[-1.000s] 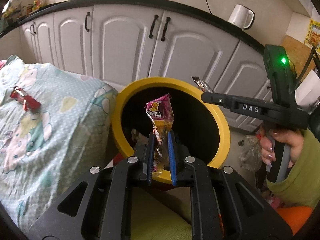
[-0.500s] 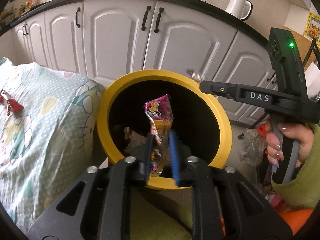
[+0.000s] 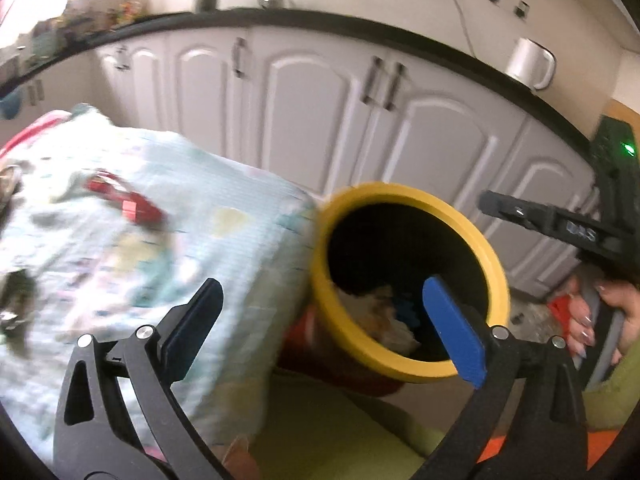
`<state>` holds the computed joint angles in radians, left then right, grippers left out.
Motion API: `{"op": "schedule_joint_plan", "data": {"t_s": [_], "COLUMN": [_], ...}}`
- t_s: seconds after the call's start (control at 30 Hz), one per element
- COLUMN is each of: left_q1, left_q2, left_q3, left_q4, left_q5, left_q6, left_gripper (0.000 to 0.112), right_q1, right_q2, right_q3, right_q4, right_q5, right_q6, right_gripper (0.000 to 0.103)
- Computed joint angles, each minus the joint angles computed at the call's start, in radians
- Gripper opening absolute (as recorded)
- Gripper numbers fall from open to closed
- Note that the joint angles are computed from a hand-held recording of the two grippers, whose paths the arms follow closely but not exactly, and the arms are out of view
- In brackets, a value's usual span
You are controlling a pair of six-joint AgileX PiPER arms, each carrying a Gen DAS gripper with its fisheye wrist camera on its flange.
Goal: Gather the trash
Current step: 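Carry the pink wrapper and chocolate bar over the yellow bin and open both tools, then move both tools back over the table toward the remaining snack packets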
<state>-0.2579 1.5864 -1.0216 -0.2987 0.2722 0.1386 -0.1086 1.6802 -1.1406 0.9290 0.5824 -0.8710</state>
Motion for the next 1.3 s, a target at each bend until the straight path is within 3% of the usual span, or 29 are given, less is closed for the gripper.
{"op": "schedule_joint_plan", "data": {"t_s": [0.37, 0.57, 0.73, 0.9, 1.0, 1.2, 1.3], "left_q1": [0.125, 0.21, 0.287, 0.38, 0.441, 0.559, 0.595], "left_q2": [-0.143, -0.178, -0.193, -0.183, -0.161, -0.102, -0.074], "left_q3": [0.092, 0.125, 0.141, 0.138, 0.123, 0.094, 0.079], "left_q4": [0.485, 0.595, 0.596, 0.442, 0.264, -0.056, -0.132], "left_q5": [-0.067, -0.097, -0.111, -0.106, -0.089, -0.042, -0.019], "left_q6": [-0.434, -0.521, -0.51, -0.353, -0.169, 0.16, 0.244], "left_gripper": [0.092, 0.092, 0.092, 0.092, 0.092, 0.092, 0.092], "right_q1": [0.193, 0.287, 0.375, 0.463, 0.498, 0.564, 0.589], "right_q2": [-0.052, -0.031, 0.012, 0.091, 0.142, 0.294, 0.382], "right_q3": [-0.03, -0.093, -0.154, -0.258, -0.324, -0.525, -0.642], "right_q4": [-0.07, -0.156, -0.223, -0.306, -0.344, -0.464, -0.516], "right_q5": [-0.042, -0.049, -0.059, -0.049, -0.034, 0.028, 0.076], "right_q6": [0.041, 0.122, 0.18, 0.236, 0.269, 0.374, 0.431], "right_gripper": [0.055, 0.056, 0.058, 0.058, 0.058, 0.058, 0.058]}}
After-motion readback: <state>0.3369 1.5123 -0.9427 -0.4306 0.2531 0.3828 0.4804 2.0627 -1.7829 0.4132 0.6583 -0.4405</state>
